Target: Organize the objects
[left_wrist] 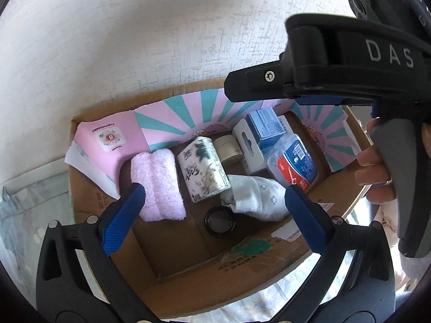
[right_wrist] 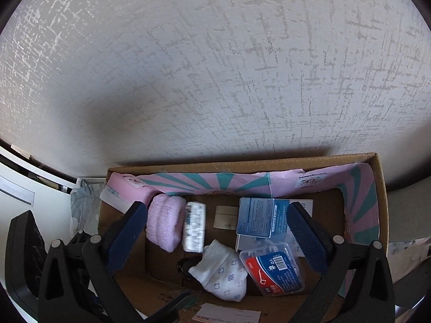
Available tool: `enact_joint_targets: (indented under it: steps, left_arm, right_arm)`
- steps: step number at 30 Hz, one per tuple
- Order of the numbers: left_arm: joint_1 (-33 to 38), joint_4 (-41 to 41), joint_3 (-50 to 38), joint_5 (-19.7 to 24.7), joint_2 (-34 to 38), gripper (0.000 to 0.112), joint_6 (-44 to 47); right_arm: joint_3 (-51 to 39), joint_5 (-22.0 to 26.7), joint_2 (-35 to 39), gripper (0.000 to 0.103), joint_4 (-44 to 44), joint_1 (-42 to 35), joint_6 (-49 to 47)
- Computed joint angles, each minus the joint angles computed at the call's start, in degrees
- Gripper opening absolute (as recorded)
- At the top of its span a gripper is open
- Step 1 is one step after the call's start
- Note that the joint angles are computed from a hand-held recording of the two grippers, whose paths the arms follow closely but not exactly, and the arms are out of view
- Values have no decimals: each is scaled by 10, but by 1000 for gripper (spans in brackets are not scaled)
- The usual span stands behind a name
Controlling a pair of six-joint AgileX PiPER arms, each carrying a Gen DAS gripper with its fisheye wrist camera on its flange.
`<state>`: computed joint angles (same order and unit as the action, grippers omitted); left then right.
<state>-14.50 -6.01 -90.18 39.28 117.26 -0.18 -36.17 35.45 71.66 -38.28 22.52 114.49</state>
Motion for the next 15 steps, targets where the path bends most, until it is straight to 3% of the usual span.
enact_joint_targets:
  steps: [7, 15]
  left_arm:
    - [11, -1, 44, -12, -48, 103, 3]
    - [18, 28, 83, -4, -131, 103, -16]
  right_arm:
    - [-14, 52, -17, 103, 7, 25, 3]
    - [-109, 209, -11, 103, 13, 110, 8]
